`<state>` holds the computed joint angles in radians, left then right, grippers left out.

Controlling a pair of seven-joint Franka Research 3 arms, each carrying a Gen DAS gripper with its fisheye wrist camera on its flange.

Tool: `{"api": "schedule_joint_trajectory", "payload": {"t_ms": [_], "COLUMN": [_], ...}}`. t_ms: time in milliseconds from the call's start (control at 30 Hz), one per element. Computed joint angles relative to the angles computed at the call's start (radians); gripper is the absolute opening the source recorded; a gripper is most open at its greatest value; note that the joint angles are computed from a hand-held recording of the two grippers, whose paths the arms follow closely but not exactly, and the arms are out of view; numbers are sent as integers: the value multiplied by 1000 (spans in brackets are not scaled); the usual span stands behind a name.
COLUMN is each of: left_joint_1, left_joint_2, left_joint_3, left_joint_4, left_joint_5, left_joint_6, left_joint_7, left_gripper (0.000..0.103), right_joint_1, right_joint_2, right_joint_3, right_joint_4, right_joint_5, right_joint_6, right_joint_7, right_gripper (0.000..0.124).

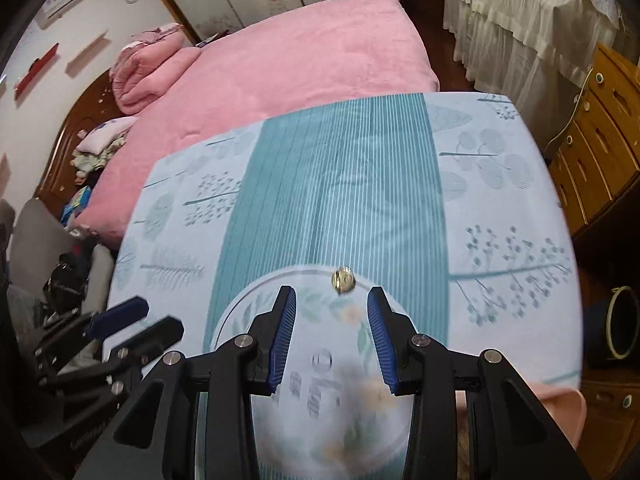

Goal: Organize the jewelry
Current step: 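Lower the right tool onto the gold coin charm and close on it, then carry the gold coin charm into the pink box and open the right tool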

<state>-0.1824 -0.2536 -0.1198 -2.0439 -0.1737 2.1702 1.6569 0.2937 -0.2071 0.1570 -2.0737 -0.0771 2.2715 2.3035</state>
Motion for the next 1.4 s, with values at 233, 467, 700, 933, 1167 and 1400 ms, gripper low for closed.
{"api": "schedule_joint_trajectory", "payload": {"t_ms": [233, 467, 700, 933, 1167, 1400], "left_joint_1": [23, 48, 55, 48, 26, -16], "left_joint_2": [67, 97, 95, 61, -13, -116], "left_joint_3": [10, 12, 9, 7, 10, 10], "left_joint_4": [-6, 4, 0, -13, -38, -79], "left_joint_5": [-18, -43, -65, -68, -64, -61], "left_joint_6": [16, 15, 14, 7, -6, -38], "left_joint_7": [51, 78, 102, 109, 107, 69], "left_gripper": [44, 44, 44, 44, 44, 44], "right_joint_1": [14, 62, 107, 103, 90, 66], "right_joint_2": [139, 220, 264, 212, 79, -132], "right_joint_3": [-14, -21, -36, -44, -13, 41], "right_joint_4": [48, 108, 147, 103, 36, -35], "right_joint_5": [-58, -191, -276, -206, -156, -100], "right_joint_6": [0, -62, -108, -87, -69, -117], "right_joint_7": [27, 60, 81, 78, 80, 71], "right_gripper": [38, 38, 23, 19, 19, 19]}}
